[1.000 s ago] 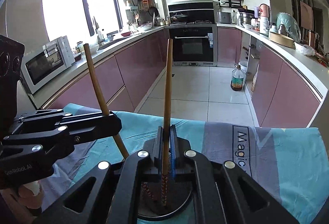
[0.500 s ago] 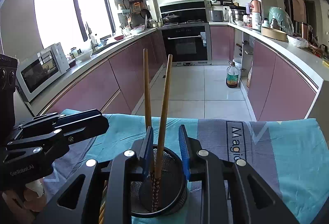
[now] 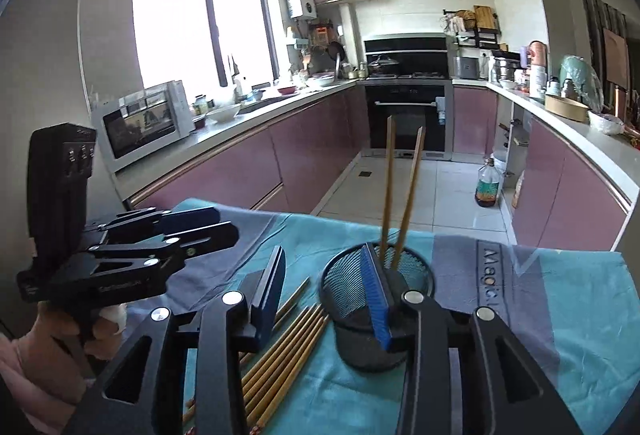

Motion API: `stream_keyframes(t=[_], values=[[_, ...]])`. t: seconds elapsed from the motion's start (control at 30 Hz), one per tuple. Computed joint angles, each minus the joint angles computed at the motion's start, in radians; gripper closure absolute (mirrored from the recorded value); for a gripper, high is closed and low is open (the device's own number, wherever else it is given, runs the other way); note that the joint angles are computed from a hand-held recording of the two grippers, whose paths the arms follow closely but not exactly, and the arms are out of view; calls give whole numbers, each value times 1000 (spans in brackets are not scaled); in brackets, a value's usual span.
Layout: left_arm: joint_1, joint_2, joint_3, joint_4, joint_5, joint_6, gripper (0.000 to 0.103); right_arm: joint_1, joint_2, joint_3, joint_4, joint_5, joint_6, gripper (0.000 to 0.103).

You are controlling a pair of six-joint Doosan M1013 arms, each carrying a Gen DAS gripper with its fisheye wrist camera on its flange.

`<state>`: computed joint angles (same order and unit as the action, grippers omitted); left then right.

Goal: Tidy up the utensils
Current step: 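Lower the left gripper's chopstick into the mesh cup and open it while the right gripper does likewise, then move the left gripper back and grasp another chopstick while the right gripper grasps one too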

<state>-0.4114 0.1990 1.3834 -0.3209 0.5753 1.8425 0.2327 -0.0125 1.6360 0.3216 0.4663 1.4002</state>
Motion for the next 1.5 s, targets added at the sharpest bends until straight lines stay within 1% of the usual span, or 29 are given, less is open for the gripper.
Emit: stream_keyframes(t=[0.07, 0.17, 0.23, 0.3, 0.33, 0.43, 0.53, 0.6, 0.8, 0.93, 0.97, 1.1, 1.2, 1.4, 1.5], values=[[2, -5, 22, 41, 25, -23, 58, 12, 4, 7, 39, 43, -34, 66], [4, -9, 61, 90, 56, -43, 59, 28, 21, 17, 46, 104, -19, 66], [2, -3, 72, 114, 88, -58, 59, 34, 33, 21, 32, 137, 17, 67], [6, 5, 78, 117, 122, -51, 59, 41, 47, 20, -15, 171, 80, 67], [1, 5, 87, 127, 126, -56, 59, 42, 51, 23, -16, 181, 93, 67], [2, 10, 103, 123, 147, -52, 60, 51, 59, 27, -55, 199, 143, 68], [-2, 19, 102, 141, 166, -68, 61, 58, 63, 31, -68, 209, 165, 70], [-4, 24, 101, 139, 176, -70, 60, 67, 66, 29, -103, 212, 195, 71], [-1, 27, 105, 111, 182, -43, 61, 73, 71, 28, -138, 222, 237, 74], [-5, 28, 103, 128, 186, -59, 62, 75, 77, 18, -161, 230, 251, 75], [-4, 29, 101, 130, 189, -64, 63, 77, 78, 18, -171, 229, 258, 75], [-6, 28, 102, 162, 194, -92, 74, 82, 80, 19, -189, 232, 275, 76], [3, 25, 105, 152, 199, -100, 83, 85, 82, 15, -207, 240, 288, 80], [9, 12, 125, 148, 191, -136, 92, 94, 85, 11, -243, 245, 311, 82], [8, 8, 132, 142, 190, -155, 94, 100, 89, 7, -261, 244, 330, 81]])
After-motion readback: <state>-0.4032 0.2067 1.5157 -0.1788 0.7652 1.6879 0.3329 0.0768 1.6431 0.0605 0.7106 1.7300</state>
